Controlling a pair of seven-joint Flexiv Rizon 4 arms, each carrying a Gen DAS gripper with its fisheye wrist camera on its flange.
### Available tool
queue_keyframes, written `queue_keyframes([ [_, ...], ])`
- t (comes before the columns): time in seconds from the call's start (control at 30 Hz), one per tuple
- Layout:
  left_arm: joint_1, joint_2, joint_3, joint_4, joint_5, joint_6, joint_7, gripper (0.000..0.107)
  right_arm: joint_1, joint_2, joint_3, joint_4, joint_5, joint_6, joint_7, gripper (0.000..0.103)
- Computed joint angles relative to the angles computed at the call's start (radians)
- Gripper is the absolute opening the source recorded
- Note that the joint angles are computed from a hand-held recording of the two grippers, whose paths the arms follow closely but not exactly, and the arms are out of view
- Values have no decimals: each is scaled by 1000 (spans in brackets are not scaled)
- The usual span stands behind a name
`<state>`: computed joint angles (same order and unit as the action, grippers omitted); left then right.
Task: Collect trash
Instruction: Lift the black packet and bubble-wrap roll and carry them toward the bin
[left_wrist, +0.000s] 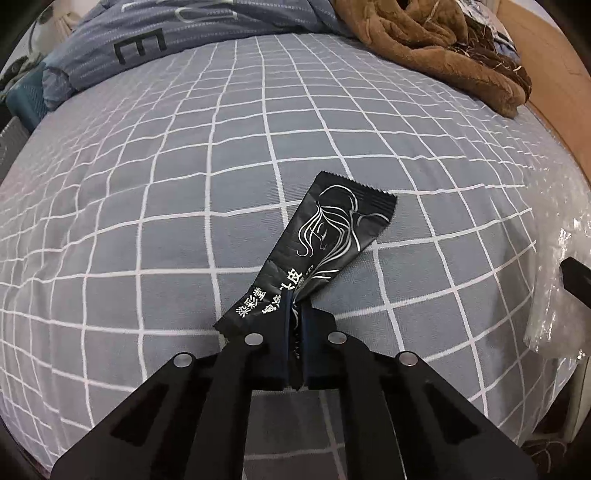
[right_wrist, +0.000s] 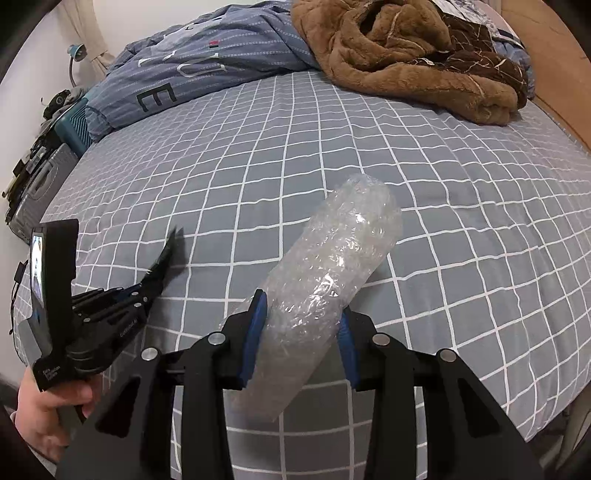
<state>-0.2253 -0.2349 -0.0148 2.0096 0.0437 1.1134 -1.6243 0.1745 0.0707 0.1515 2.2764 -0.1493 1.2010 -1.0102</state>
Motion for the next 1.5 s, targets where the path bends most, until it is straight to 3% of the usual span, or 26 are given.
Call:
queue_keyframes([
  [0.6, 29, 221, -12, 156, -65, 8, 5, 2, 29, 84, 24, 17, 32, -33, -7, 35],
  [1.1, 44, 426, -37, 228, -4, -103, -65, 2, 74, 215, 54, 39, 61, -126, -2, 35],
  [1.5, 45, 579, -37, 289, -36, -179, -73, 2, 103, 324, 82, 61, 63, -194, 25, 35],
])
